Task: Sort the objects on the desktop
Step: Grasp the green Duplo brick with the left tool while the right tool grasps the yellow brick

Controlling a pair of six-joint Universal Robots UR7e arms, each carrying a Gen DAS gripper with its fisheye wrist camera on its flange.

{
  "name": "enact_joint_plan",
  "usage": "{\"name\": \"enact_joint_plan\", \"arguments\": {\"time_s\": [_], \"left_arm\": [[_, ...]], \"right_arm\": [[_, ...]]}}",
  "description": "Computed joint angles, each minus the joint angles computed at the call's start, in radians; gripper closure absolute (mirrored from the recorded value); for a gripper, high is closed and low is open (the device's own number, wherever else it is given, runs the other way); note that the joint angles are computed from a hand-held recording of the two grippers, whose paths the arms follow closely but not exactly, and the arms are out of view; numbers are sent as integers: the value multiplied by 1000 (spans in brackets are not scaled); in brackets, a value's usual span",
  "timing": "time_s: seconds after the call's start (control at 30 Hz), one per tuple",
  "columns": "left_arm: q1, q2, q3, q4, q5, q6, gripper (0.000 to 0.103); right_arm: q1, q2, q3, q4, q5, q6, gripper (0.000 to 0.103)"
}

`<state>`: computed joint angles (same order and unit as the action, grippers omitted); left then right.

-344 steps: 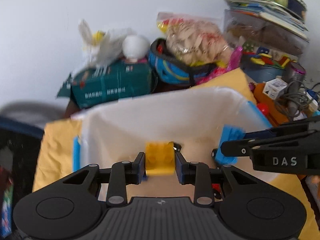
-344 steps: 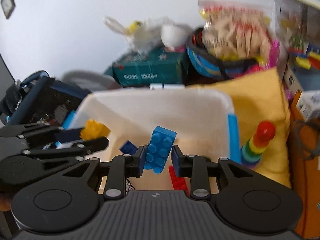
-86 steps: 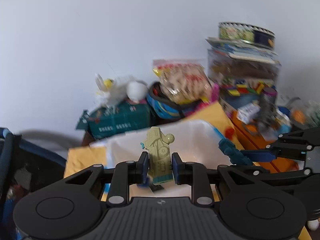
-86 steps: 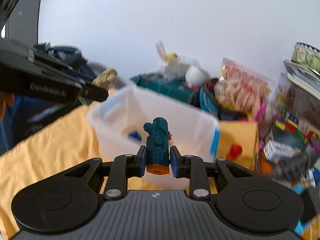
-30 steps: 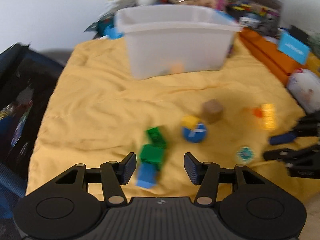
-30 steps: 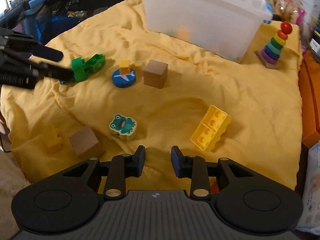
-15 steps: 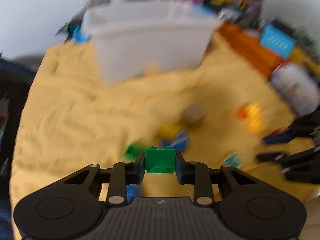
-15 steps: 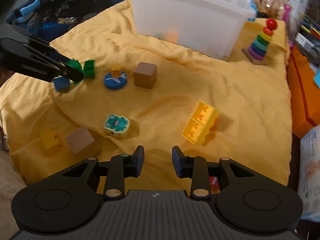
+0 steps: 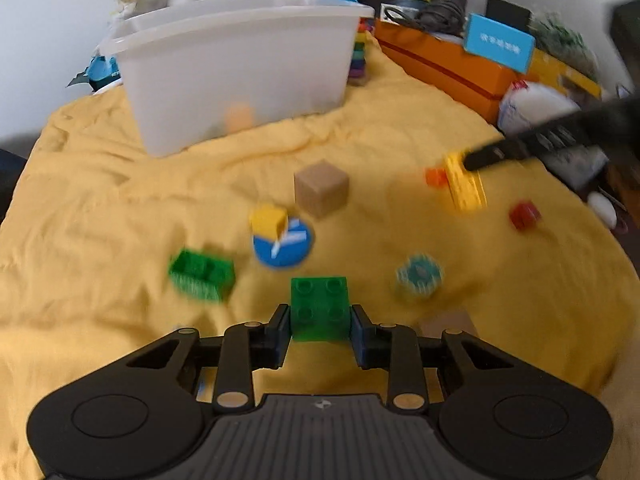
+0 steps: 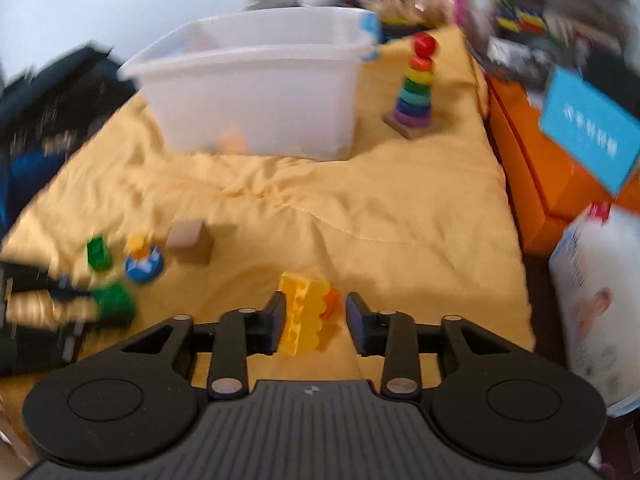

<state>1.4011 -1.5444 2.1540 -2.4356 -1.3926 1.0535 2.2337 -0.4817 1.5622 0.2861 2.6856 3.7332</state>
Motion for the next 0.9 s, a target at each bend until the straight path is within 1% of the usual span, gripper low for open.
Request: {"name": "enact_joint_plan", "arguments": {"time_s": [0.07,0.1,0.13,0.17,0.2,0.23,0.33,0.37,0.5,0.53,0.6,0.67,0.7,0.73,0.83,0.9], "left_arm": [[2,-20,8,15,12,22,67],[2,-28,13,11,18,27,67],[1,-34,14,13,17,26,67],[-1,-40,14,13,15,20,67],[-3,-45,15,9,11,17,67],[-6,-50,18,1,7,20,66],[-18,-53,27,-15,15,14,65],[-20,-54,27,-15,11,12,65],[-26,-57,33,-21,3,13,65],[-28,-57,34,-22,3,11,65],[-31,-55,35,-26,5,11,65],[-32,-49,32,-19,11,10,63],[-35,-46,33,-21,19,8,64],[-38,-44,35,-25,27,7,64],[-42,-37,30,-19,37,-19,63],[-43,-30,27,-17,45,-25,63]], "right_arm": [[-20,-13,13,-28,-13,-18,75],[-31,-21,19,-41,-36,-43,75],[-36,-21,14,-28,-67,-55,76],[-36,-23,14,-40,-96,-91,76],[-29,-17,9,-45,-119,-127,76],[-20,1,-14,-25,-137,-167,76],[15,53,-76,35,-143,-239,74],[27,66,-94,57,-143,-248,74],[38,73,-114,140,-232,-217,72],[41,73,-111,148,-249,-219,73],[56,67,-95,125,-232,-223,73],[65,33,-58,70,-219,-238,72],[64,20,-43,47,-216,-272,68],[57,15,-40,48,-225,-308,65],[40,29,-58,95,-251,-431,65],[36,40,-71,101,-243,-516,64]]}}
